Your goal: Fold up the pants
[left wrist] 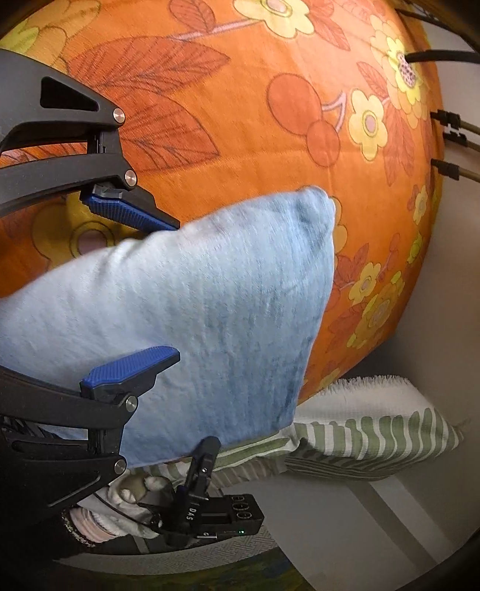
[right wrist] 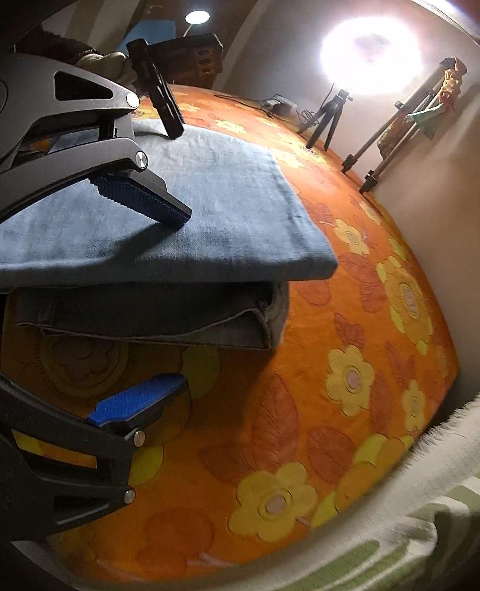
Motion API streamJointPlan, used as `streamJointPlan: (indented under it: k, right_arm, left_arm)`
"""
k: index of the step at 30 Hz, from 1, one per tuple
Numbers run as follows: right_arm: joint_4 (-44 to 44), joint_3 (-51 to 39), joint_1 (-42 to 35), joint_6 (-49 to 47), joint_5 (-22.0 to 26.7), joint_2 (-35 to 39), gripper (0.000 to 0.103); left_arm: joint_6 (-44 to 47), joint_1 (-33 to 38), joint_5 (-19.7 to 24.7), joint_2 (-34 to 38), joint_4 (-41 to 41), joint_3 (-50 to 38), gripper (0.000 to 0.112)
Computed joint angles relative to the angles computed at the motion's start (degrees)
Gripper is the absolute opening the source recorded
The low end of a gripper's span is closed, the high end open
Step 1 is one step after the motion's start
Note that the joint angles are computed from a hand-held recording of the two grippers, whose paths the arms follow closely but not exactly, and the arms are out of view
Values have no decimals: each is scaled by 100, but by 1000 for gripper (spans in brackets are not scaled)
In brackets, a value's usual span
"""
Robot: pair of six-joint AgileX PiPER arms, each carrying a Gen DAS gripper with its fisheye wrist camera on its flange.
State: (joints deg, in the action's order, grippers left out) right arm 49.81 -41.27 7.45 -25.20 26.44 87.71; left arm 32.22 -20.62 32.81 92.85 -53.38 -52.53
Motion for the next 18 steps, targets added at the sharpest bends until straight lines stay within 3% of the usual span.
streamJointPlan:
  k: [7, 11, 12, 13, 15, 18]
  right_arm:
    - [1101, -22, 44, -1334, -6, 291, 87]
    - [1665, -40, 140, -1959, 61, 438, 69]
    - [1768, -55, 147, -2049, 95, 480, 57]
    - [1783, -83, 163, -2029, 112, 521, 56]
    - [1795, -91, 268, -1933, 15, 534, 40]
    - [1583, -61, 476, -1470, -239, 391, 30]
  left_arm:
    - [209, -125, -187, 66, -266, -10, 62]
    - [484, -162, -292, 95, -583, 33, 60]
    - [534, -175, -346, 96, -655, 58, 51]
    - [581, -182, -365, 111, -732, 61, 45]
    - [633, -245, -467, 119, -799, 54, 29]
    - [535, -378, -610, 16, -626, -1, 18]
